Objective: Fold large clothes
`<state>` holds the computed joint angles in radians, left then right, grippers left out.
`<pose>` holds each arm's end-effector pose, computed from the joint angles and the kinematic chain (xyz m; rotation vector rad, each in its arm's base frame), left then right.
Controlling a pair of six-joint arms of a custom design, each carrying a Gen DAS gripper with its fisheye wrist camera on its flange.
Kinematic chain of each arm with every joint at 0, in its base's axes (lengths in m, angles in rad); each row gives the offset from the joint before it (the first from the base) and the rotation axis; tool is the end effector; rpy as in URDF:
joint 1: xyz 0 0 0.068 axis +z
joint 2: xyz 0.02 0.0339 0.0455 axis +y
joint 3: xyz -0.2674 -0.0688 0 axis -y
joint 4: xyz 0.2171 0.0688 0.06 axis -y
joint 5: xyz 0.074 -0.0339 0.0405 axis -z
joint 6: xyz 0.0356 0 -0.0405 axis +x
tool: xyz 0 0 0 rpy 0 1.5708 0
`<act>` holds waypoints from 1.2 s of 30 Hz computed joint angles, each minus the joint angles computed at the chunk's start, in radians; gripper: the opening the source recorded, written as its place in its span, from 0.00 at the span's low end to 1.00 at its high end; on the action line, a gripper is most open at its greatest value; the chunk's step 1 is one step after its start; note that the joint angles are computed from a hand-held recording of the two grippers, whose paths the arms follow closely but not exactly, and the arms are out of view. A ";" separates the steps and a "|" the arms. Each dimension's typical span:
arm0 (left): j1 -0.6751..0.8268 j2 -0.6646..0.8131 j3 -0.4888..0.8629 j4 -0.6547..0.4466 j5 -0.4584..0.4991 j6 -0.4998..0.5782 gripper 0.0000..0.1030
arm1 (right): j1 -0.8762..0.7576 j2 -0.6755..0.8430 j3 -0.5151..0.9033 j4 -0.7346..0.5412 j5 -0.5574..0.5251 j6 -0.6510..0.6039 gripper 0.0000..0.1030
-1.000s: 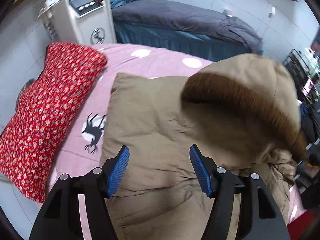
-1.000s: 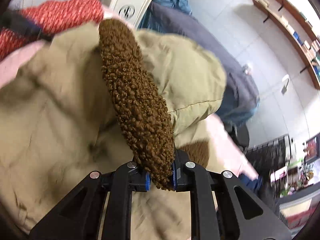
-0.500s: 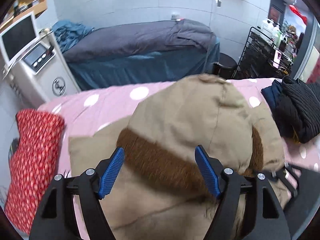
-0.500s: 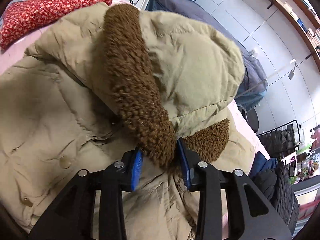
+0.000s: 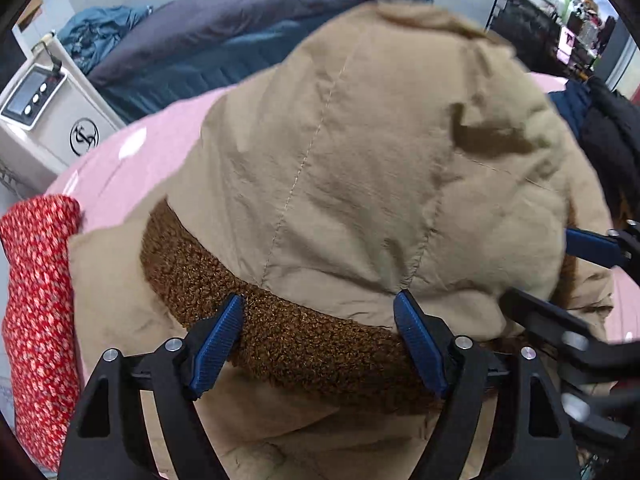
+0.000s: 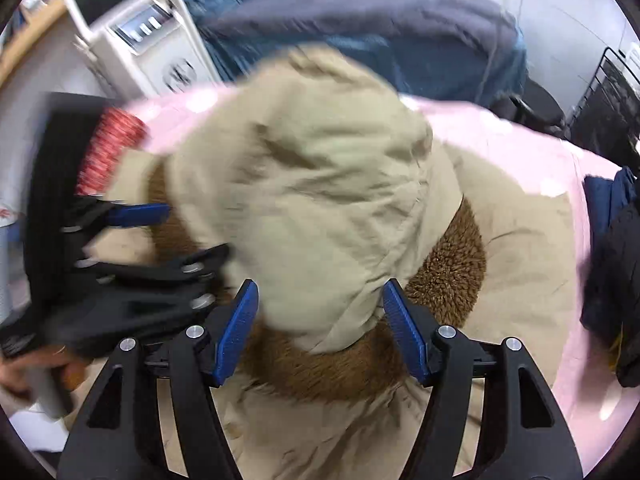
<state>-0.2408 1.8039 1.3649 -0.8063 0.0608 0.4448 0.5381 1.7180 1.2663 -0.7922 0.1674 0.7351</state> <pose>0.3285 -0.0829 0.2319 0.9582 2.6432 -0.0380 0.2742 0.1567 0.2339 0.3116 2.7620 0.0850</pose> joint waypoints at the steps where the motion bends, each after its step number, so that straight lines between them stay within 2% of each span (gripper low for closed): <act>1: 0.001 0.015 0.000 0.002 -0.010 0.004 0.75 | -0.005 0.038 0.006 0.001 -0.012 -0.010 0.63; 6: -0.013 0.034 -0.068 0.085 -0.049 0.060 0.78 | -0.037 0.105 -0.043 0.074 -0.072 -0.043 0.68; 10: 0.001 0.028 -0.126 0.157 -0.023 0.086 0.81 | -0.058 0.117 -0.072 0.110 -0.110 -0.076 0.70; 15: 0.023 0.006 -0.240 0.296 -0.001 0.204 0.82 | -0.106 0.110 -0.138 0.206 -0.214 -0.056 0.74; 19: 0.038 -0.005 -0.299 0.360 0.015 0.244 0.82 | -0.089 0.166 -0.100 0.195 -0.193 -0.129 0.78; 23: 0.030 -0.012 -0.312 0.377 0.006 0.255 0.82 | -0.093 0.187 -0.120 0.249 -0.203 -0.125 0.82; 28: 0.027 -0.025 -0.309 0.374 0.019 0.250 0.83 | -0.083 0.116 -0.214 0.294 -0.191 -0.100 0.84; 32: 0.022 -0.114 -0.339 0.335 0.031 0.224 0.83 | -0.053 0.036 -0.204 0.218 -0.163 -0.014 0.84; 36: 0.010 -0.223 -0.389 0.325 -0.005 0.213 0.90 | 0.031 -0.092 -0.231 0.143 -0.062 0.107 0.84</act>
